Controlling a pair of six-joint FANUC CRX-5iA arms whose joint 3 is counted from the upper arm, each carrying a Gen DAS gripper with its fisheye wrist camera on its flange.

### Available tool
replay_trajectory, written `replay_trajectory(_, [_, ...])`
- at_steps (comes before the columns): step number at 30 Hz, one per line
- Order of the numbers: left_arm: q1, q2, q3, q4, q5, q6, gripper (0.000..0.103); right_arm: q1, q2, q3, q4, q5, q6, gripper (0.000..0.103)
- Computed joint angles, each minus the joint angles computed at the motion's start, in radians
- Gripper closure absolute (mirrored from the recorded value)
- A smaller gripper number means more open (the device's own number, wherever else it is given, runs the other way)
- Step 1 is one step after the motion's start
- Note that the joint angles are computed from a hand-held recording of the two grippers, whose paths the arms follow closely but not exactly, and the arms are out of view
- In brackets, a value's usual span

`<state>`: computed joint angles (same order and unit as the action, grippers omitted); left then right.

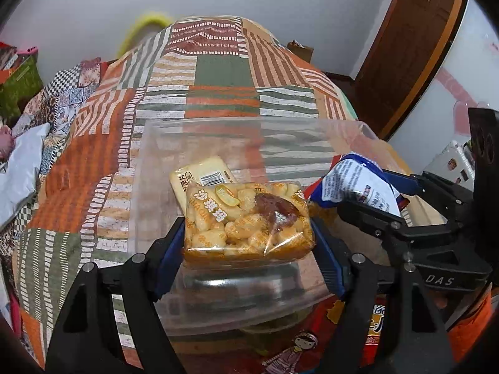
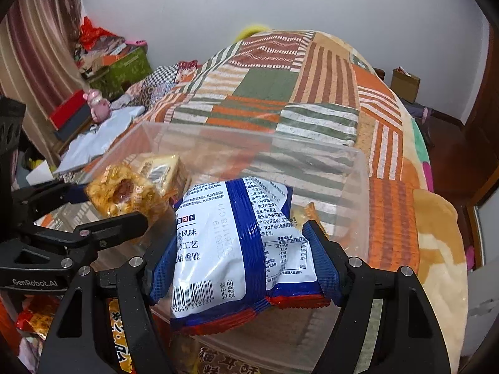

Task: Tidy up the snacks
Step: 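Carry the cracker bag into the clear box with the left gripper while the right places the chip bag there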

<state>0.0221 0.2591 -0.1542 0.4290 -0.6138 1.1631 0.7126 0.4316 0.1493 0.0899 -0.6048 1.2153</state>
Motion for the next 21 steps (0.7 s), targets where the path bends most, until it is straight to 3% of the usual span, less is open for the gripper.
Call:
replay_trajectory(8, [0.000,-0.017,-0.009,-0.016,0.002,0.019,0.025,0.000,0.001,0.014,-0.017,-0.040,0.023,0.029])
replay_trajectory(21, [0.010,-0.174,-0.124,0.009,0.083,0.001,0.022,0.022,-0.109,-0.113,0.084,0.030,-0.088,0.028])
